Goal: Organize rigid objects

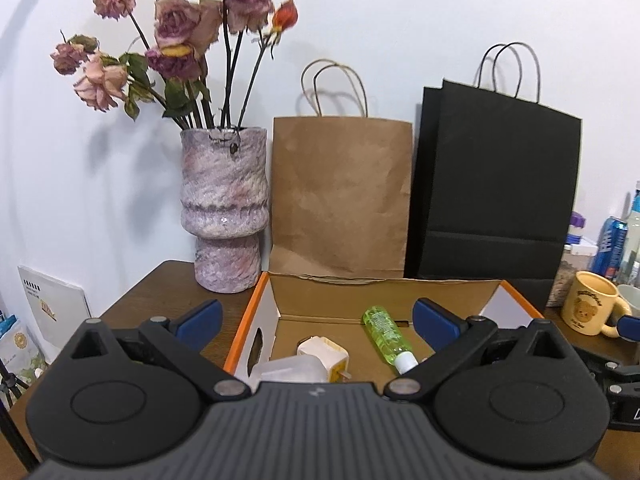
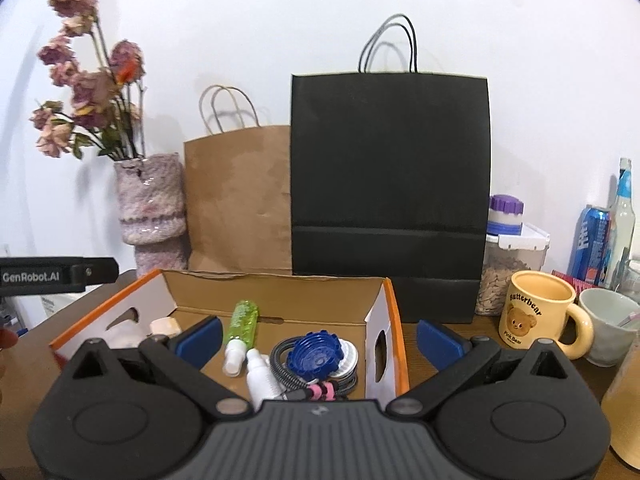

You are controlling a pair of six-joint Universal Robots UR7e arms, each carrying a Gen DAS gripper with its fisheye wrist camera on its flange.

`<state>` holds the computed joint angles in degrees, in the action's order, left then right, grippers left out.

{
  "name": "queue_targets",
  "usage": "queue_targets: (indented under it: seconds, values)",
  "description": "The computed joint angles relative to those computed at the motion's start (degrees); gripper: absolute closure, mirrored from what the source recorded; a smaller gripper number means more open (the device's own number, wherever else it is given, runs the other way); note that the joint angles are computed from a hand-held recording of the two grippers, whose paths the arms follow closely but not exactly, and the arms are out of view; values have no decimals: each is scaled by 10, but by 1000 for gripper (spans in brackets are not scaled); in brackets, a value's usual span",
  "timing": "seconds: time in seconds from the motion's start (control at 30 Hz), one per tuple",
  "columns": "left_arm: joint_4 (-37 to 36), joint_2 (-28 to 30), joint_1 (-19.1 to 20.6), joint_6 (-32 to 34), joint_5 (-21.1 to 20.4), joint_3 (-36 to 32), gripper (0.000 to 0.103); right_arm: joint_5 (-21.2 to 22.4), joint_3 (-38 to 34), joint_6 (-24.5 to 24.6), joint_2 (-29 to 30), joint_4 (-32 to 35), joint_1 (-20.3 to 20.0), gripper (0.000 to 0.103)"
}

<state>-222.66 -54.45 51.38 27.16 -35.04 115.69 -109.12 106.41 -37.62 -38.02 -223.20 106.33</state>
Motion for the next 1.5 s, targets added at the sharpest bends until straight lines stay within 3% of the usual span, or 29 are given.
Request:
queue_targets:
  seconds: [0.37,0.67,0.9,1.07,1.27,1.5]
  values:
    - [-24,-63,-57,-34,38,112,0,-6,106,-10,-45,-59,18,0]
    - [25,-126,-115,-101,90,219,0,-27,206,-5,-83,-109,30,0]
    - [130,-195,-178,-224,136,320,0,-61,273,12,-97,-140,50,0]
    - [268,-256,-222,-353,171,376,0,-75,310,33,-100,-150,59,0]
    - [418,-331,-256,-476,184,413,0,-82,333,54,-98,-159,70,0]
    - [538,-385,-271,-557,180,425,0,-91,339,64,-92,-164,80,0]
